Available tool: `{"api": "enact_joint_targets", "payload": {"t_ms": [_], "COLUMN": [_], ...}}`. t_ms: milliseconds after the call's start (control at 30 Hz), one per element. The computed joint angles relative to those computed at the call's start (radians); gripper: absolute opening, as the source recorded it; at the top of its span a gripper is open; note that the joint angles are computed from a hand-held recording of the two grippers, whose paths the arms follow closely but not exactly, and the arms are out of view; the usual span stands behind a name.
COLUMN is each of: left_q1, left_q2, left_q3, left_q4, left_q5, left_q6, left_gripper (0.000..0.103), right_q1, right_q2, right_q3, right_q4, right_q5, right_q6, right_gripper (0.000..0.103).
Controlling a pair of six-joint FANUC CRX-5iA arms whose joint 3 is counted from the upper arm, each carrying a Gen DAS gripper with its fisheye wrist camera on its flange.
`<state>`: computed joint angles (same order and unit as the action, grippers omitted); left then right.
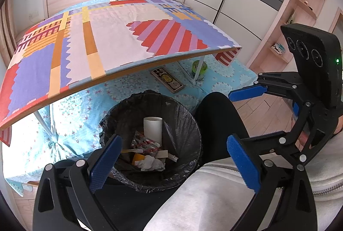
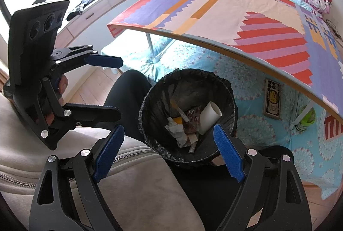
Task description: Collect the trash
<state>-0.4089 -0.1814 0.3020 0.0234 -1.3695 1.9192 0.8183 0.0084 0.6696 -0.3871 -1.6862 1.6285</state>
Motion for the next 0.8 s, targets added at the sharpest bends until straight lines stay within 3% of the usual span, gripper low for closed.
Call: {"api": "enact_joint_targets", "payload": {"t_ms": [800], "left_q1": [-0.005], "left_q2": [0.006], "left_q3": [0.009], "left_q4": [-0.004], "left_q5": [-0.007], "left_q6": [0.000], "left_gripper": [0.095], "right_q1": [0.000], "right_q2": [0.000], "right_q3": [-0.003], "right_q4": [-0.003], "right_q5": [0.001], "right_q6": [-0.001], "right_gripper": [0.085]}}
